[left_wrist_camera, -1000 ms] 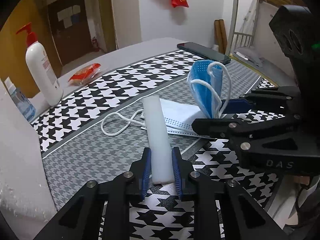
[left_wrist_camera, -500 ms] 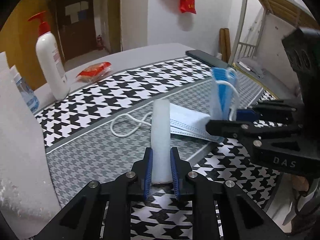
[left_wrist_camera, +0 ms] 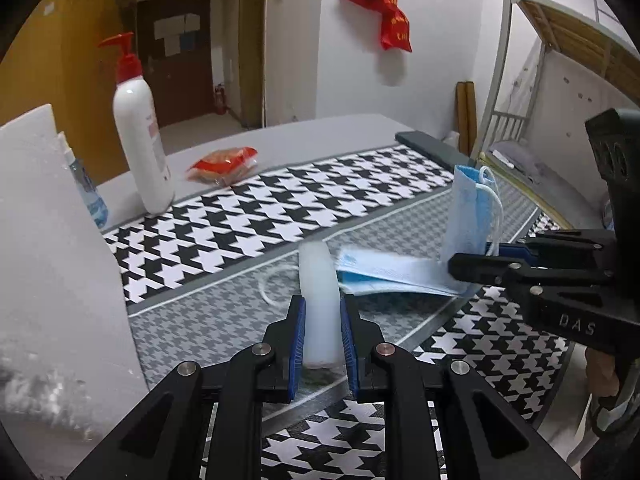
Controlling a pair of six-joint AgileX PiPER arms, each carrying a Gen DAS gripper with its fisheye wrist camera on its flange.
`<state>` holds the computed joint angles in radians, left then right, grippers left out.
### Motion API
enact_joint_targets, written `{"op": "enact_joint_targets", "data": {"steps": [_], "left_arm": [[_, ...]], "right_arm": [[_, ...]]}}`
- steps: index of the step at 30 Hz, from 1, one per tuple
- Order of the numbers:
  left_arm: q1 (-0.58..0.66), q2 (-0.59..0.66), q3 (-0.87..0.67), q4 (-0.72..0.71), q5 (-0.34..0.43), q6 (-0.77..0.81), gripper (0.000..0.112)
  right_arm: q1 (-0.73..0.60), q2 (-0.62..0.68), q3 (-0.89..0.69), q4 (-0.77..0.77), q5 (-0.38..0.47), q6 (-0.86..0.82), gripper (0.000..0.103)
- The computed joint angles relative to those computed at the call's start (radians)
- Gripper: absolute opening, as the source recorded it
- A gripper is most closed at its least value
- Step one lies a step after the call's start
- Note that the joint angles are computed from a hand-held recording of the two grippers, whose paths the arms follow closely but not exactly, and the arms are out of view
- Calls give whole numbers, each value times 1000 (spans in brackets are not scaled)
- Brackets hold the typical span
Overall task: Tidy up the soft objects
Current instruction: 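Close the left gripper on the white foam stick while the right gripper grasps the blue mask, then carry the foam stick with the left gripper while the right gripper carries the mask to the box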
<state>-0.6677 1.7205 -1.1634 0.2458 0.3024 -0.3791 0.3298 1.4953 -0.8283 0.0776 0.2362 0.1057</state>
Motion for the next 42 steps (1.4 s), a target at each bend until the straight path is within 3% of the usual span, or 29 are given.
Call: {"op": "enact_joint_targets", "data": {"steps": [8, 16, 20, 30, 39, 42], "left_arm": [[-3, -56, 40, 18, -48, -9, 19], [-29, -156, 79, 214, -61, -173, 19], [-38, -215, 93, 258, -52, -197, 19], [-43, -391, 136, 422, 1, -300, 19], [-19, -526, 172, 469, 38, -300, 19], [-1, -552, 170, 421, 54, -247, 19]], "right_arm": [[3, -61, 23, -146, 4, 192, 11], [10, -145, 62, -269, -10, 372, 11], [25, -201, 73, -357, -8, 482, 11], [144, -296, 30, -747, 58, 903, 11], [263, -320, -32, -997, 131, 1164, 11], [310, -326, -51, -1080, 161, 1242, 11]]}}
